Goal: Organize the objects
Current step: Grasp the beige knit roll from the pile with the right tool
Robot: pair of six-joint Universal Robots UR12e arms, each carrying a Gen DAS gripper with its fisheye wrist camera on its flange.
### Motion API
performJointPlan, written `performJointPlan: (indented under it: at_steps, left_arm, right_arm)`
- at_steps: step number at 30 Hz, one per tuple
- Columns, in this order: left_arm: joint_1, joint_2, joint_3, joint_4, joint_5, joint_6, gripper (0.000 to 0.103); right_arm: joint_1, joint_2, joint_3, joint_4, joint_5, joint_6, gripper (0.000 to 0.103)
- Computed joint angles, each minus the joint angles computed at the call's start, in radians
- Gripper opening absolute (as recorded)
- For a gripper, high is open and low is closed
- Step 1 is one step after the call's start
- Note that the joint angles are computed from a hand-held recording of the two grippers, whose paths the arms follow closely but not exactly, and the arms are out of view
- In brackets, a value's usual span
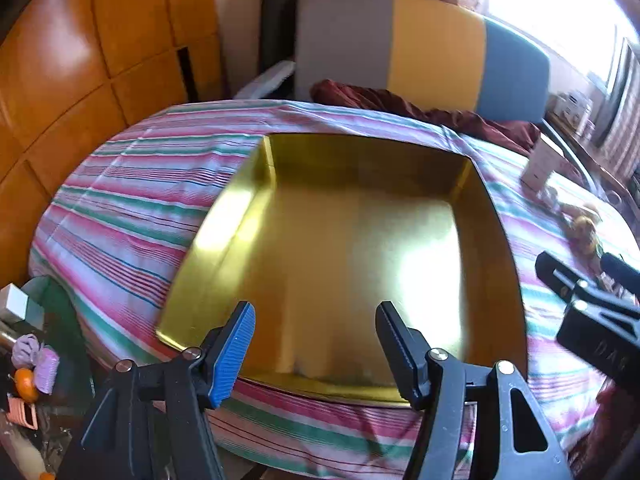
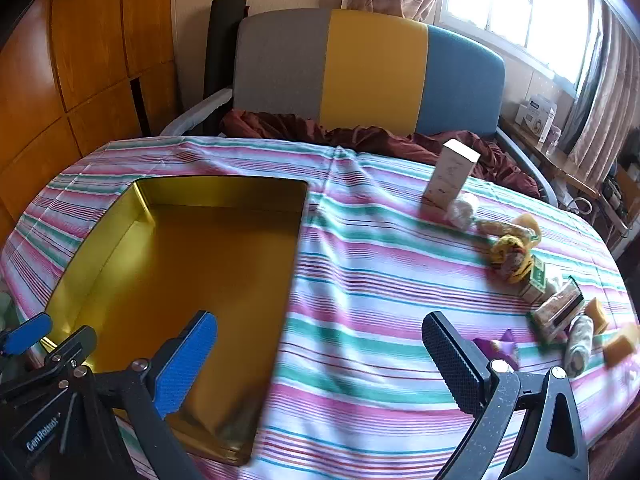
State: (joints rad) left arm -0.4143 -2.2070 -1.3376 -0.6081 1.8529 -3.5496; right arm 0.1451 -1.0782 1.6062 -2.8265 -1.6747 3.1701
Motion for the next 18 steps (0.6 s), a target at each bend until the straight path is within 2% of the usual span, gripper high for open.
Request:
performJointPlan:
  at_steps: [3, 9, 12, 13, 16, 18]
  left_arm:
    - [-0.009, -0.007, 0.004, 0.019, -0.033, 0.045, 0.063]
    - [-0.037, -0.022, 0.02, 0.062, -0.09, 0.171, 0.064]
    - [-0.039, -0.028, 0.036, 0.066, -0.165, 0.211, 0.064]
    - [-0.037, -0.029, 0.038, 0.071, -0.215, 0.224, 0.064]
    - [-0.029, -0.035, 0.051, 0.066, -0.349, 0.228, 0.064]
    - [-0.028, -0.034, 0.053, 0.061, -0.4, 0.219, 0.064]
  right_arm:
    - [-0.026, -0.014, 0.027, -0.002, -0.013, 0.004, 0.103]
    - [-0.098, -0.044, 0.107, -0.062, -0.054, 0.123, 0.103]
    - [-0.129, -0.051, 0.134, -0.093, -0.106, 0.158, 0.103]
    - [-0.142, -0.053, 0.145, -0.11, -0.12, 0.166, 0.103]
    - [-0.18, -0.061, 0.178, -0.159, -0.153, 0.186, 0.103]
    - [-0.204, -0.062, 0.192, -0.186, -0.169, 0.189, 0.103]
